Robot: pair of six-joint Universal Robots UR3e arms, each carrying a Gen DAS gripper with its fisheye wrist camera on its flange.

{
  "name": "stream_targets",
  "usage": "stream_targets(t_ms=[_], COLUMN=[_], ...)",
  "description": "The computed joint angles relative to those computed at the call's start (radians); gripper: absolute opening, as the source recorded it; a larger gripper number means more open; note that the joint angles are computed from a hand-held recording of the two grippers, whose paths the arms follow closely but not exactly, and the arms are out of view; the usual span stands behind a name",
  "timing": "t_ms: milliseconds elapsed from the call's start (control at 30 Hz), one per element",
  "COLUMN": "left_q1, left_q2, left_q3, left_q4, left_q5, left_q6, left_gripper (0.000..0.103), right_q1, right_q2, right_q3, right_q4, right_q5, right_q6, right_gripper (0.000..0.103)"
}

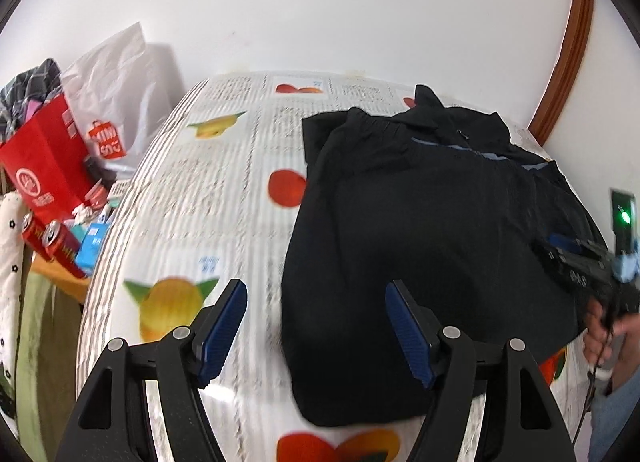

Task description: Fold large clothes

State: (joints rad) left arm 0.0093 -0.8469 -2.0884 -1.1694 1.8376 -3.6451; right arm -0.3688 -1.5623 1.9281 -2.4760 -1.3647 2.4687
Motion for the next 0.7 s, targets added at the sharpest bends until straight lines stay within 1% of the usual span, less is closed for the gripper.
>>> stream_targets(t_ms=[100,167,233,267,367,433,533,567,667,700], left_q1=[-0.045,-0.093,-0.131,-0.147,-0.196,-0.213,-0.210,-0.213,-0.229,-0.227], left_q2=[0.024,0.038,0.063,0.079,0.126,0.169,0.240,0.260,0.282,0.293], left_q3=[0.001,0.004,0.000,-0.005,-0.024,-0.041,-0.062,-0.065,-0.068,-0.070], left_q4=[-0.047,-0.085,-0.125,-0.147,-0.212,-0.256,-0.329,-0.354,-0.394,-0.410], left_q5=[0.026,0.064,0.088,0.097,0.123,0.123,0.111,0.110,0.126,0.130], left_q6=[-0.039,-0.082,-0.128,-0.150,-0.227,-0.264,-0.289,-0.298,-0.313,-0.313], left_gripper=[0.070,0.070,0.070,0.070,0.070,0.070,0.070,0.070,0.070,0.070], right_q1=[-0.102,-0.184,-0.279,-0.342,-0.478,-0.560,-0.558,-0.566,-0.586,-0.550], right_q2=[-0.191,-0.325,-0.455,-0.526,-0.693,-0.781,-0.806,-0.839,-0.961,-0.995], right_q3=[0.166,0.249,0.303,0.318,0.346,0.360,0.367,0.365,0.351,0.351], right_q4=[0.034,0.101,0.199,0.290,0.492,0.607,0.626,0.662,0.813,0.836], right_q5=[0.073,0.135,0.202,0.242,0.300,0.319,0.273,0.276,0.334,0.348], right_q6=[-0.086,-0.155,-0.228,-0.278,-0.403,-0.515,-0.548,-0.567,-0.656,-0.664], right_gripper=[0.051,0.051,0.051,0.051,0.051,0.051,0.051,0.051,0.051,0.051])
